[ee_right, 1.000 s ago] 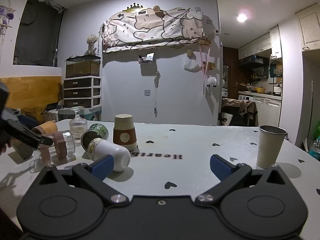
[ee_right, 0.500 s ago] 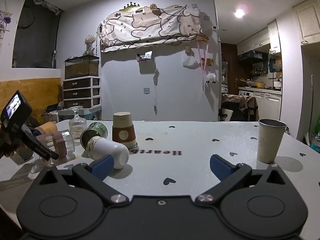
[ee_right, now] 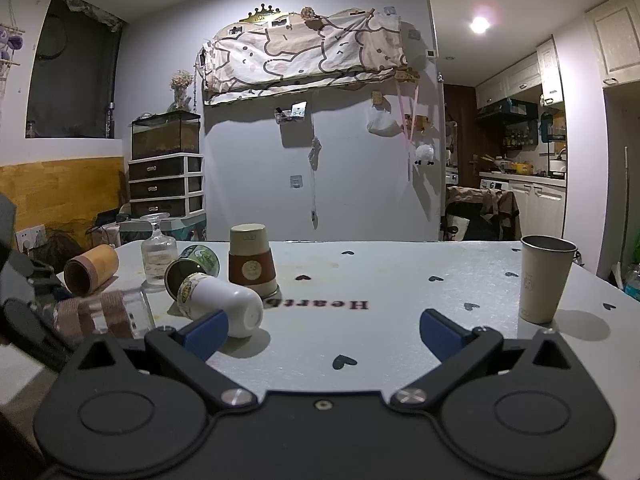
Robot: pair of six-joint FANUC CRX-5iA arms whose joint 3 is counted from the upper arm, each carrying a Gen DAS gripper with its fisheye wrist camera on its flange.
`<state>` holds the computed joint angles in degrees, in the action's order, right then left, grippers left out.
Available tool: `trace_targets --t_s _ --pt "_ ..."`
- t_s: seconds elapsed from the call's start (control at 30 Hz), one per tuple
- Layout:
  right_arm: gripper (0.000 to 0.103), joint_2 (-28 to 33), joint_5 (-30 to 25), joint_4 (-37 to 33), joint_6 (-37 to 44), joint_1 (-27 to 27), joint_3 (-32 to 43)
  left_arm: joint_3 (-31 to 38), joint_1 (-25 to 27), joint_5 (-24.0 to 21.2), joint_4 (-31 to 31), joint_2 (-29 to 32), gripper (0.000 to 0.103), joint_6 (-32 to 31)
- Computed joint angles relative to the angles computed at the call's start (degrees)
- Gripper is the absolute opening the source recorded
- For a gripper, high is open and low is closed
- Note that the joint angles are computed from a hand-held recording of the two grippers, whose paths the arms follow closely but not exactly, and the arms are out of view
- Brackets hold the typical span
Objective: Flip cup upright
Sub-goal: 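Lift the glass cup with the left tool and carry it toward the right tool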
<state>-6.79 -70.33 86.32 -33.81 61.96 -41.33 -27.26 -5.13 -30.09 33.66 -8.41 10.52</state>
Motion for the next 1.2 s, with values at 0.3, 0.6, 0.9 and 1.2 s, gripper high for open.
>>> trace_targets --t_s 0.3,0.6,0.9,1.2 --pt "0.103 0.1 0.5 -0.2 -0.5 -0.1 0.1 -7.5 -4.9 -0.2 12.2 -4.3 0.077 -15.8" --pt "0.103 1.0 8.9 -2.7 2.9 -5.0 3.5 -15.0 -10.1 4.3 25.6 -7.3 0.076 -33.2" --pt "0.102 4.4 22.5 -9.7 10.1 -10.4 8.9 -18.8 -10.7 3.9 31.9 -9.8 0.087 -42.6" --pt "0.102 3.1 22.6 -17.5 16.5 -9.7 8.9 -22.1 -10.0 8.5 38.4 -12.0 0.094 -40.1"
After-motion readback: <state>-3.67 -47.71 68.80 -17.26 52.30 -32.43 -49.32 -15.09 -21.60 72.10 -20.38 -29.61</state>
